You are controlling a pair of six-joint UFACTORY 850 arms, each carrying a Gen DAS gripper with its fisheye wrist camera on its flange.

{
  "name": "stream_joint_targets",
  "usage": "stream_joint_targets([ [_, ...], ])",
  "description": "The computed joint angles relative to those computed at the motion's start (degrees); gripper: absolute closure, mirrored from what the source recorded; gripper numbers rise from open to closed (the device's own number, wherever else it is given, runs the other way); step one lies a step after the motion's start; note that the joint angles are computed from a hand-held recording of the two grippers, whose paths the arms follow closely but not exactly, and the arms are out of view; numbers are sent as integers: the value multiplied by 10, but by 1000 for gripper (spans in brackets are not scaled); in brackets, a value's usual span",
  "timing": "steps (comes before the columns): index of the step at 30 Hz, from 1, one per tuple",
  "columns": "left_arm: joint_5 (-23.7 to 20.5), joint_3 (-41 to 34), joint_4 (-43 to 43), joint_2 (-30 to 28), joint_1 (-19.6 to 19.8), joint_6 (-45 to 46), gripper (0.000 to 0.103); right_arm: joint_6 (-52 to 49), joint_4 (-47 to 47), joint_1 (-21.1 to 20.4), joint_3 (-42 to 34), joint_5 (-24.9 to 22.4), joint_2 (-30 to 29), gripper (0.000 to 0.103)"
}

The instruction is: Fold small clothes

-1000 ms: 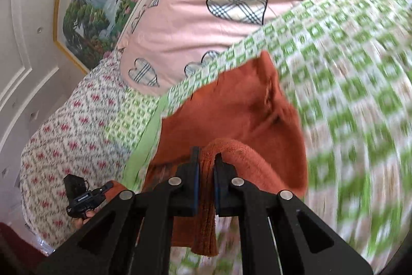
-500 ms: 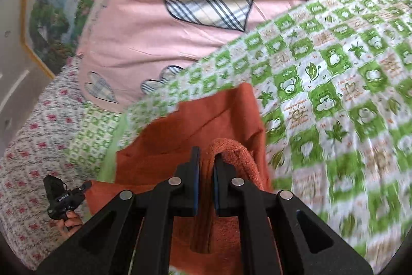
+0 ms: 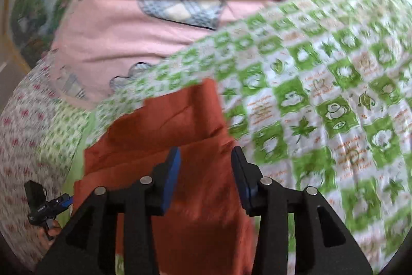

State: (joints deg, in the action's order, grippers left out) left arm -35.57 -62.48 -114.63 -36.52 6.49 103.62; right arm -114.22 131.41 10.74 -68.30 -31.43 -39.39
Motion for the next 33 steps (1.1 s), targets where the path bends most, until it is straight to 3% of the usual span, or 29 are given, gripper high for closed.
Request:
stream_joint_targets([
  [4,54,-45,106,-29,-49,-84,37,87,-240,49,-52,28,-30,59],
  [6,107,-81,174,-48,-71,-139,38,151,-360,68,-88,46,-52,59],
  [9,140,-126,243,-69,-80,-175,38,286,-534,87,-147,105,-87,61],
  [11,191,-163,279,-81,-85,-188,44,317,-569,85,-177,131,-103,63],
  [14,244,-221,274,-104,-77,-200,46,254,-458,70,-210,183,-117,64],
  [17,241,-289,315,-138,-57,-290,45,158,-278,54,-238,231,-128,63],
  [19,239,-322,336,-155,-47,-344,44,88,-166,44,-247,226,-132,62],
  [20,262,-330,330,-159,-46,-352,43,77,-138,38,-249,223,-133,62],
  [22,265,-336,279,-163,-41,-328,43,57,-97,32,-244,219,-128,62],
  [25,234,-297,117,-141,-27,-190,43,-17,-22,32,-204,195,-101,62],
  [27,244,-260,6,-122,-32,-78,42,-49,3,31,-172,173,-84,61],
  [30,233,-210,-94,-96,-36,18,41,-43,-1,35,-127,156,-61,61],
  [33,189,-126,-173,-51,-33,87,40,-64,27,37,-82,147,-40,61],
])
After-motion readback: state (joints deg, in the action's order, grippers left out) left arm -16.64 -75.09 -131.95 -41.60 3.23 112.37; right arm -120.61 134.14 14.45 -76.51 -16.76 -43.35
